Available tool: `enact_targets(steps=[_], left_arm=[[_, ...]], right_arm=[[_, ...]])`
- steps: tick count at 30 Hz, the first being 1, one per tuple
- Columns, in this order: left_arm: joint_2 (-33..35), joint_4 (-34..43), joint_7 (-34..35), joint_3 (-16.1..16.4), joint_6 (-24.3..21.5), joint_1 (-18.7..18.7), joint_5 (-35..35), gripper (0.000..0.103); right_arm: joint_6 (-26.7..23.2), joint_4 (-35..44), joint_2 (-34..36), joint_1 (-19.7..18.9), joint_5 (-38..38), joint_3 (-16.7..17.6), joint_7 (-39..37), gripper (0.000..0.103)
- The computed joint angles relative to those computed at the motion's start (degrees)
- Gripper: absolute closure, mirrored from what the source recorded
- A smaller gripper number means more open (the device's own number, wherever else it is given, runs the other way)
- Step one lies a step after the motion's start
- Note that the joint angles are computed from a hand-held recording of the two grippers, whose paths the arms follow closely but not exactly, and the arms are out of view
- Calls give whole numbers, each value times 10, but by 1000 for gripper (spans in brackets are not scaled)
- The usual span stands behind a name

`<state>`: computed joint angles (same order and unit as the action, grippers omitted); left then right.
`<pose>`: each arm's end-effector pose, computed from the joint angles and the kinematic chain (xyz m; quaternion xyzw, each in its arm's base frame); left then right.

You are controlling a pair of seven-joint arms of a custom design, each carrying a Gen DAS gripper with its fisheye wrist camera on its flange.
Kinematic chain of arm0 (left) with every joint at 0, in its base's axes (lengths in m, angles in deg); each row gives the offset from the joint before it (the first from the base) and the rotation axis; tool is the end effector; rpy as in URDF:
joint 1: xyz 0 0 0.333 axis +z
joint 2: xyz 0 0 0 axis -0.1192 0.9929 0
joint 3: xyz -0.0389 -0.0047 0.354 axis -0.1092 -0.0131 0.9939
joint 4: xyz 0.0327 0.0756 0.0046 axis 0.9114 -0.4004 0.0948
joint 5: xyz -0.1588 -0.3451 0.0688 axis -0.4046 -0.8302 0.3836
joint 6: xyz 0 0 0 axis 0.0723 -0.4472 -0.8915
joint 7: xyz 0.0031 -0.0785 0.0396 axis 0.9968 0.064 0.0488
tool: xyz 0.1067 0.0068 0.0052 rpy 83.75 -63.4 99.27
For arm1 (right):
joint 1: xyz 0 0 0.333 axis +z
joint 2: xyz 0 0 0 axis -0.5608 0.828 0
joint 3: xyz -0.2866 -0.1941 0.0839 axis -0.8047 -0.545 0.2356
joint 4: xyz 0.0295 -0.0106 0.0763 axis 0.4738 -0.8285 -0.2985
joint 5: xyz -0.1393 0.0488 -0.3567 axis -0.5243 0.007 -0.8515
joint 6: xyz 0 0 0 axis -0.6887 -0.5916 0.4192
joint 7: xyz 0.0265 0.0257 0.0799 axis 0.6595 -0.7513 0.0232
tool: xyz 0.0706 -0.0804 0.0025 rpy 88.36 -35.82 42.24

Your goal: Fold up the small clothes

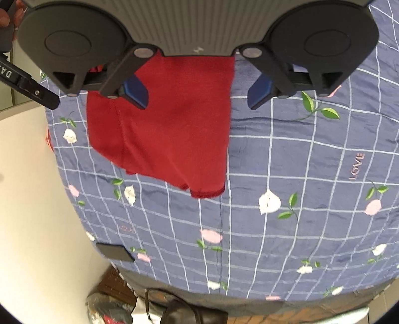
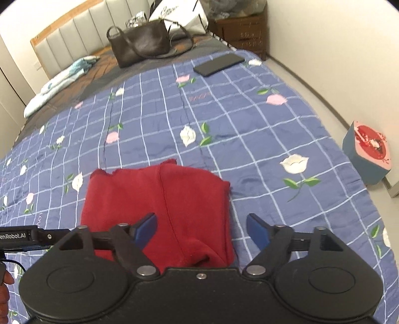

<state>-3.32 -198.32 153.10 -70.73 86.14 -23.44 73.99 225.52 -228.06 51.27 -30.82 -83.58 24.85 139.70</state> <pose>0.4466 -0.2360 0.4919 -0.7113 0.6670 -0.2173 0.0449 0.4034 0.0736 0.4926 -0.5969 0.7545 -0.1382 0.2352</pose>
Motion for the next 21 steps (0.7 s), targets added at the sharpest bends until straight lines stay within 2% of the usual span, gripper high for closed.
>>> enact_targets(steps=[5, 12, 17, 21], left_arm=[[-42, -20, -70, -18, 11, 7, 61, 2], [-126, -57, -176, -51, 19, 16, 164, 1], [-196, -86, -233, -68, -4, 5, 209, 1], [-261, -110, -271, -82, -41, -13, 225, 1]], right_arm=[[26, -28, -51, -11, -7, 8, 8, 6], [57, -70, -140, -16, 2, 20, -3, 1], [46, -96, -216, -9, 16, 21, -21, 1], [18, -118, -290, 2, 28, 19, -36, 1]])
